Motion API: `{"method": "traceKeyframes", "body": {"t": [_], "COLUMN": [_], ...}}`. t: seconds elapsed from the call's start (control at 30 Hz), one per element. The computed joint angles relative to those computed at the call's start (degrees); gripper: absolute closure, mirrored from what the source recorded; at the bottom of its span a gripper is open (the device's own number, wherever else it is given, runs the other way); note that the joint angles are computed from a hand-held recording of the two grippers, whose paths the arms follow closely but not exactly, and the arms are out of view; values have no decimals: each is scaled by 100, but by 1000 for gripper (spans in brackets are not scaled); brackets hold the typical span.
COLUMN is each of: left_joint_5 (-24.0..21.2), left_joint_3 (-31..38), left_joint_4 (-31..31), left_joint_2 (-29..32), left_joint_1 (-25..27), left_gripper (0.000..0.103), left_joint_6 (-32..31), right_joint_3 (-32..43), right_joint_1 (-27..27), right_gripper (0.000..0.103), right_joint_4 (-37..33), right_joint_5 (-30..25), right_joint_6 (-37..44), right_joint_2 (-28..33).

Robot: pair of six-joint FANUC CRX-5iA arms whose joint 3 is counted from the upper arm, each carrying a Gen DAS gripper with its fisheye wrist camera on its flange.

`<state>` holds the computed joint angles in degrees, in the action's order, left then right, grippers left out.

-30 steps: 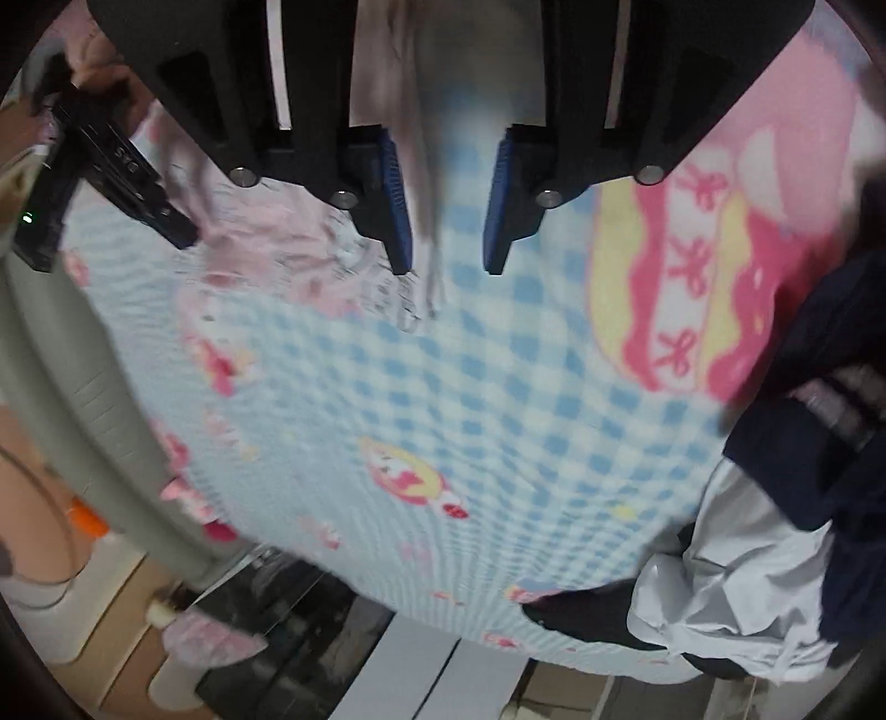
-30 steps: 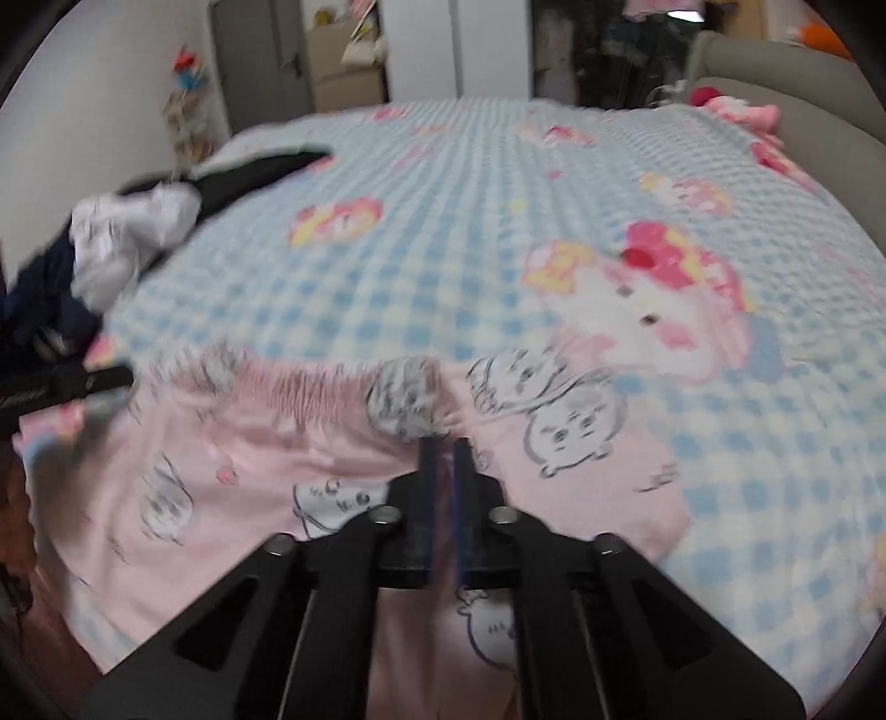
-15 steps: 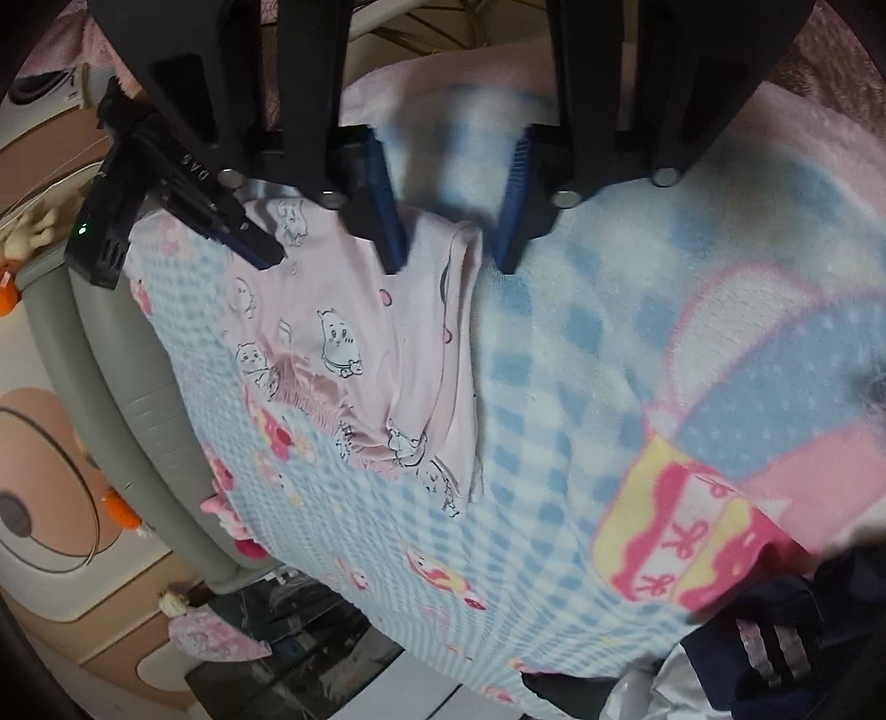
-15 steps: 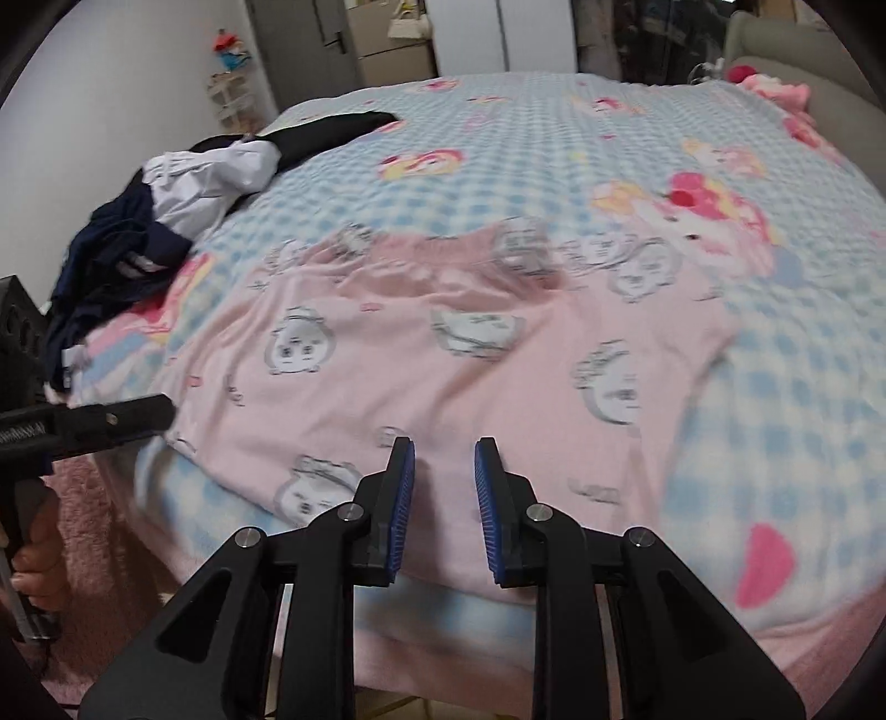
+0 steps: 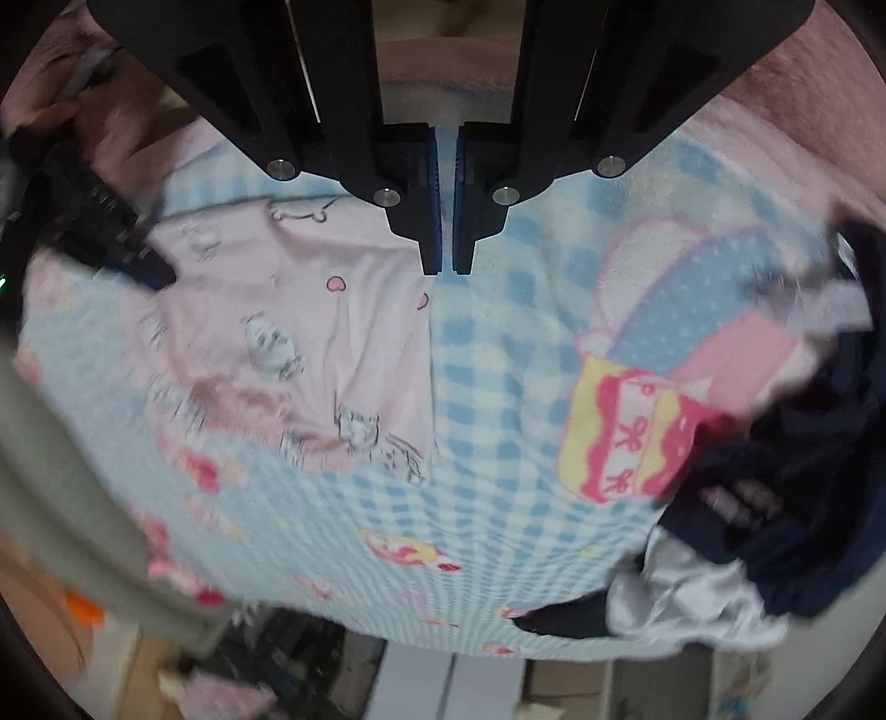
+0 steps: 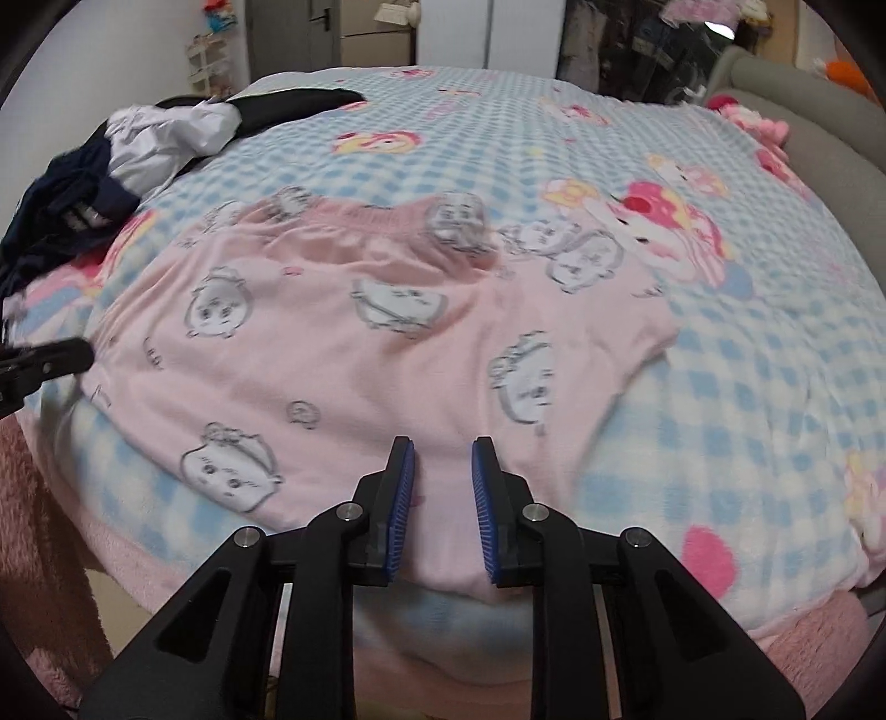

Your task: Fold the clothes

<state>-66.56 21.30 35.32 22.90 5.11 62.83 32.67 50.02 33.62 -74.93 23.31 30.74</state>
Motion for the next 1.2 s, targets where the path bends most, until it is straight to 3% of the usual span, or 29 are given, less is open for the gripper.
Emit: {"method": "traceKeyframes", "body": {"t": [0.07,0.17,0.23,0.33,0.37,0.6,0.63,0.7,0.93,1.2], "left_joint_5": [-381,-719,-930,-1021,-1013,-609,-494,-235,457,459], "left_joint_3": [-209,-387,-447,-385,-389,-522,-535,-580,-205,-53], "left_joint_4": [885,1341,1562,1651,1716,1613,1474,1249,-419,-677], "left_joint_2": [157,258,344,448,466,368,302,128,-376,-269], "left_joint_1": [243,343,349,251,216,6,-33,-90,-530,-379], "left_gripper": [95,94,92,66,64,81,89,96,97,98], "left_joint_6": [174,281,301,353,364,444,434,304,-58,-84], "right_joint_3": [-426,-902,-731,-272,-107,546,548,594,682,531], "right_joint_1": [-8,65,134,204,210,114,110,116,176,230], "right_gripper": [79,72,72,72,72,72,71,70,72,72], "right_joint_4": [-75,-93,-102,-169,-239,-651,-674,-664,-411,117], "right_joint_5": [491,1057,986,852,845,736,748,637,136,-437], "right_joint_6": [-377,-760,-532,59,237,594,562,638,881,952], "right_joint_2": [-375,-764,-648,-333,-229,204,213,277,433,500]}}
